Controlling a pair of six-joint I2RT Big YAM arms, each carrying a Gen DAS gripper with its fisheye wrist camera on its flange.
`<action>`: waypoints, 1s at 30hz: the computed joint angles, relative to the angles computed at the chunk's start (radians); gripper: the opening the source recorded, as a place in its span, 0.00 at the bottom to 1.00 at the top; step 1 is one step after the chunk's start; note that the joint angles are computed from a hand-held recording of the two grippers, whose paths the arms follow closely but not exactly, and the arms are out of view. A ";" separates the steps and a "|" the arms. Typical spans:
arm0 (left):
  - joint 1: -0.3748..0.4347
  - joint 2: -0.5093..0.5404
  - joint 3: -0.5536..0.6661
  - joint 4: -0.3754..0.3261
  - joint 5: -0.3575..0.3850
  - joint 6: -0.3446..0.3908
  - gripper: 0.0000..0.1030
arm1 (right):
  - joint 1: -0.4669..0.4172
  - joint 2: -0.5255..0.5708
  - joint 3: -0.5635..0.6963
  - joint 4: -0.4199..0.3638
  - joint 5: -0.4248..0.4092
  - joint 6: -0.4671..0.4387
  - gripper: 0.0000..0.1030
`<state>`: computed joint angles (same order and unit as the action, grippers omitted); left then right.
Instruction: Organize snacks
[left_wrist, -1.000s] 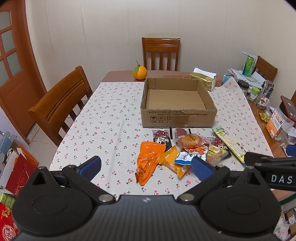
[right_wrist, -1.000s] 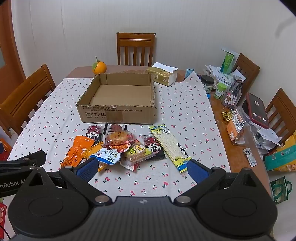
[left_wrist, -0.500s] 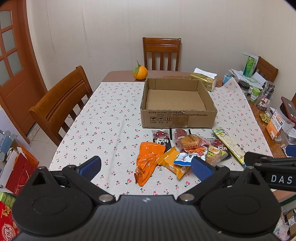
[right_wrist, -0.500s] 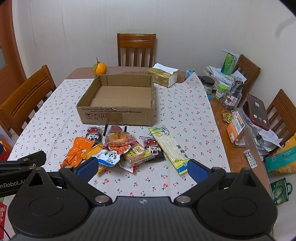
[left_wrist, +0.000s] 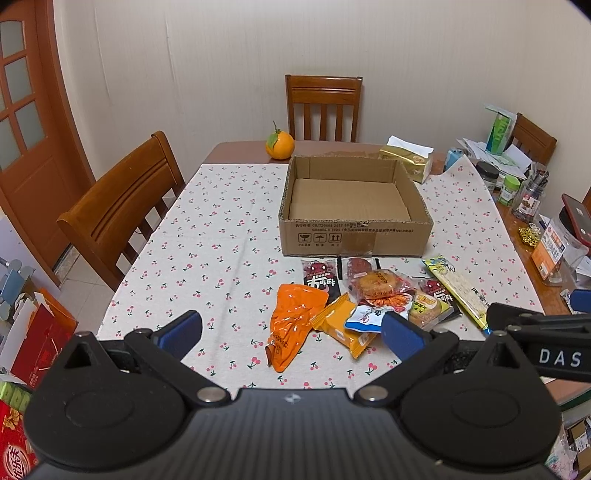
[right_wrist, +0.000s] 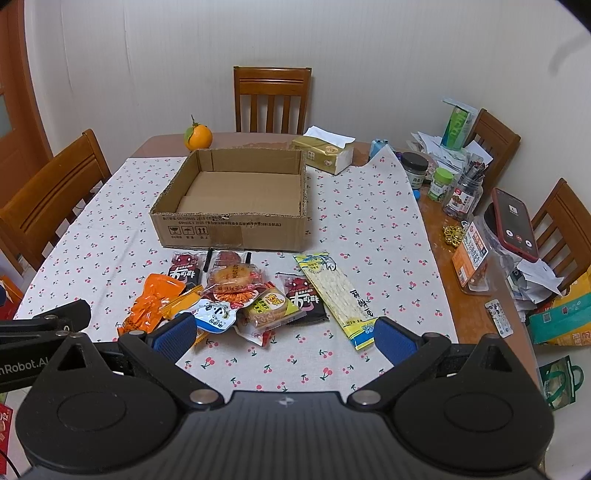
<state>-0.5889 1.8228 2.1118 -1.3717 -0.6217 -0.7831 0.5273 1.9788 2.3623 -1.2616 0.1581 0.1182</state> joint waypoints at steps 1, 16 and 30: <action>-0.001 0.001 0.002 -0.002 -0.001 -0.002 0.99 | -0.001 0.001 0.001 0.000 0.000 -0.002 1.00; 0.000 0.009 0.014 -0.009 0.000 -0.003 0.99 | -0.003 0.003 0.001 0.003 -0.003 -0.003 1.00; 0.000 0.020 0.029 -0.021 0.001 -0.014 0.99 | -0.005 0.004 0.000 0.006 -0.005 -0.009 1.00</action>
